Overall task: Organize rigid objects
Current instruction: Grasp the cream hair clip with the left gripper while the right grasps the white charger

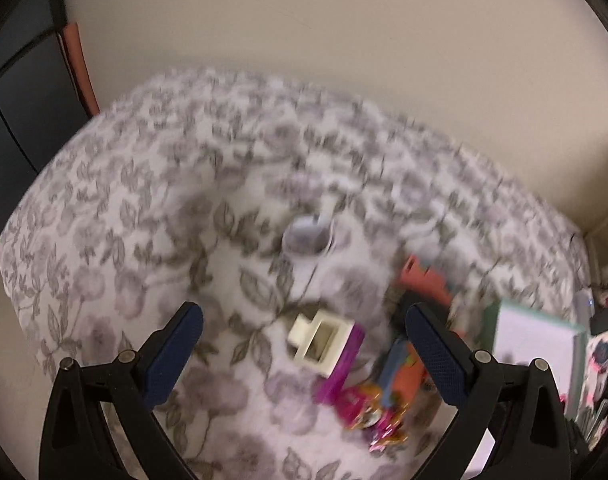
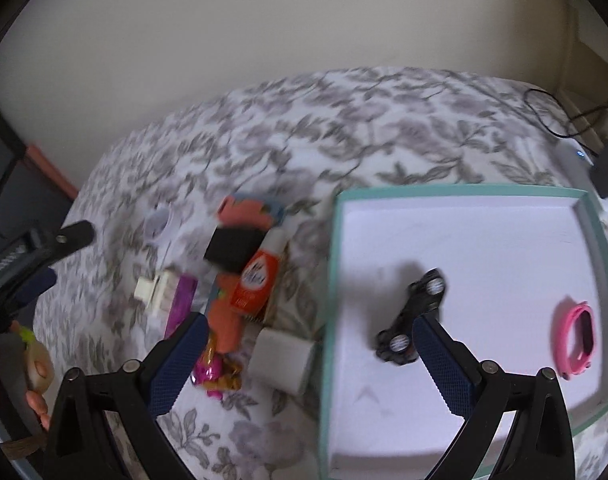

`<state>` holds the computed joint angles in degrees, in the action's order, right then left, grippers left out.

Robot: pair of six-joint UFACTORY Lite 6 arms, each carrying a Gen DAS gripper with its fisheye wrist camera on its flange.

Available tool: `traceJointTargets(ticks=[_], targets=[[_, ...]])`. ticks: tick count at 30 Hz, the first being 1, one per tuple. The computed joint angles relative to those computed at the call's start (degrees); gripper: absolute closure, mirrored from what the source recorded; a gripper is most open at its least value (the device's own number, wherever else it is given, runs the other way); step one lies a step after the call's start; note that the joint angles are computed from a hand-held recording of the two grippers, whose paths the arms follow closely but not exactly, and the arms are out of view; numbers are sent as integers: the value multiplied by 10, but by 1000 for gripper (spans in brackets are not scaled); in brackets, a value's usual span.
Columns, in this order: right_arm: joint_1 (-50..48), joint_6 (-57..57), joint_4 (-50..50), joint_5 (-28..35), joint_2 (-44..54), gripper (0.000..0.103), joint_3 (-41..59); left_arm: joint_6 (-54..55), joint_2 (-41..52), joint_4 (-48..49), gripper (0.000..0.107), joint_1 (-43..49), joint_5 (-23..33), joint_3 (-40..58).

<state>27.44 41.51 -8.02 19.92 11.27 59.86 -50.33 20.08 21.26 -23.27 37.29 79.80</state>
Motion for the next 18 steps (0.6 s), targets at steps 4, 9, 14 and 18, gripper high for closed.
traceJointTargets(ticks=[4, 9, 14, 18], targets=[[13, -49, 51, 0, 24, 0, 12, 63, 42, -74, 6, 19, 1, 2], [19, -113, 117, 0, 45, 8, 25, 77, 75, -85, 6, 19, 8, 12], [26, -132, 142, 11, 61, 21, 39, 109, 95, -112, 6, 35, 11, 24], [27, -128, 149, 31, 78, 29, 55, 125, 114, -121, 6, 42, 18, 39]])
